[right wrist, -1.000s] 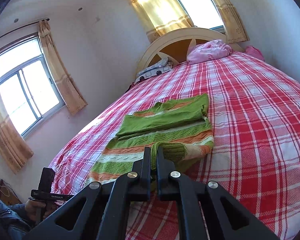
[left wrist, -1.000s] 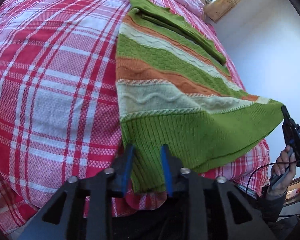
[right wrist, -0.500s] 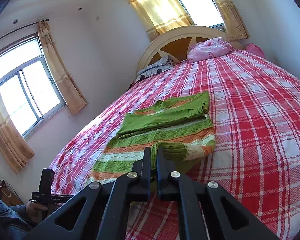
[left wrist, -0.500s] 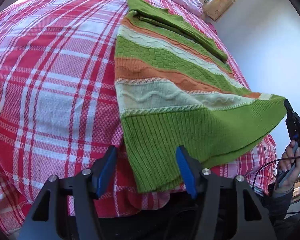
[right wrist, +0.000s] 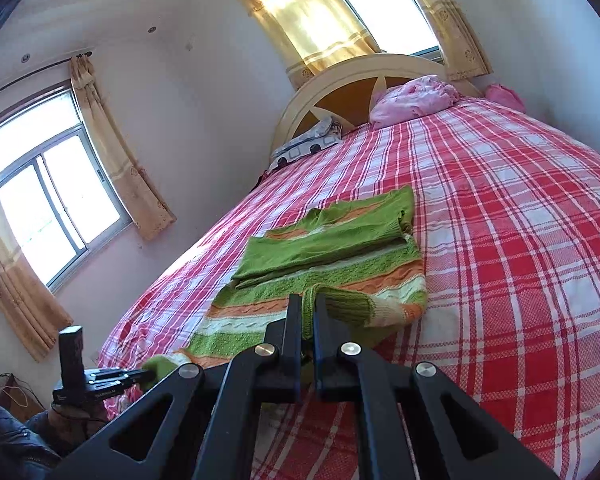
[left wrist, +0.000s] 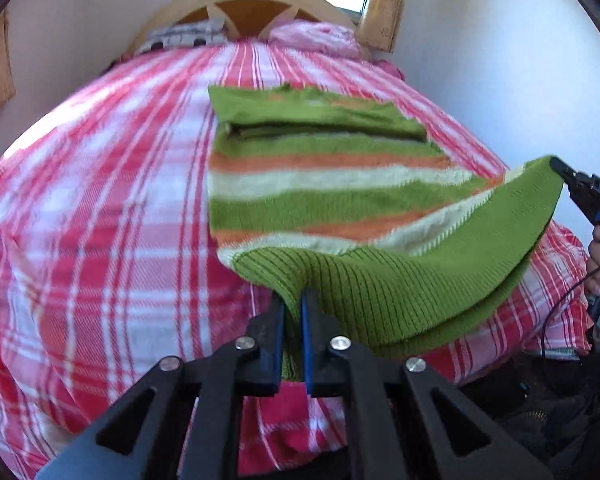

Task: Fold small clothes
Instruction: 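Grasp the hem with the right gripper while the left gripper holds its hem edge, then lift the hem with both grippers and fold it over toward the collar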

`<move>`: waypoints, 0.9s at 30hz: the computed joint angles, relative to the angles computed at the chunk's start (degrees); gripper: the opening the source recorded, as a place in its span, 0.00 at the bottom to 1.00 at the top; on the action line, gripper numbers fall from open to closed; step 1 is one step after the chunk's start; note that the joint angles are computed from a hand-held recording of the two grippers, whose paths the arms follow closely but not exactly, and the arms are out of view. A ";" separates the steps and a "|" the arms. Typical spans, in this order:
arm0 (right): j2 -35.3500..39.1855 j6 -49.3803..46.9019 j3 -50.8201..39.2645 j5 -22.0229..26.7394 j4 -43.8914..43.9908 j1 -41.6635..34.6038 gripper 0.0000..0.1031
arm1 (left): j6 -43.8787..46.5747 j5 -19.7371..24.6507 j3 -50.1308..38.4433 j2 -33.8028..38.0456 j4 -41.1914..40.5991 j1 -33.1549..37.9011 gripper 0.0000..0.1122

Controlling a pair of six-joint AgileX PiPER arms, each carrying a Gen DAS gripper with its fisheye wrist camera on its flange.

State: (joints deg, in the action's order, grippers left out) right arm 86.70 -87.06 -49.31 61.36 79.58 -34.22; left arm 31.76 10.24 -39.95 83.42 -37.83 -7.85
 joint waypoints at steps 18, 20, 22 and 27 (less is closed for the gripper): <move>12.50 12.99 -21.44 -9.05 0.49 10.01 0.04 | -39.56 -2.04 -24.01 14.48 42.87 2.12 0.07; 14.46 14.80 -24.47 -10.50 -0.23 11.58 0.04 | -42.24 -1.20 -26.95 16.48 45.76 2.20 0.07; 16.50 16.97 -27.63 -11.77 -1.24 13.04 0.04 | -43.12 -0.73 -29.73 18.54 46.72 2.56 0.07; 22.42 23.03 -36.57 -14.82 -5.31 16.34 0.04 | -43.38 2.17 -38.38 24.47 47.23 3.30 0.07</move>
State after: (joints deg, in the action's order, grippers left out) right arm 109.12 -64.04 -85.88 46.55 74.27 -17.89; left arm -11.62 12.41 -78.34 107.89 9.41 -4.55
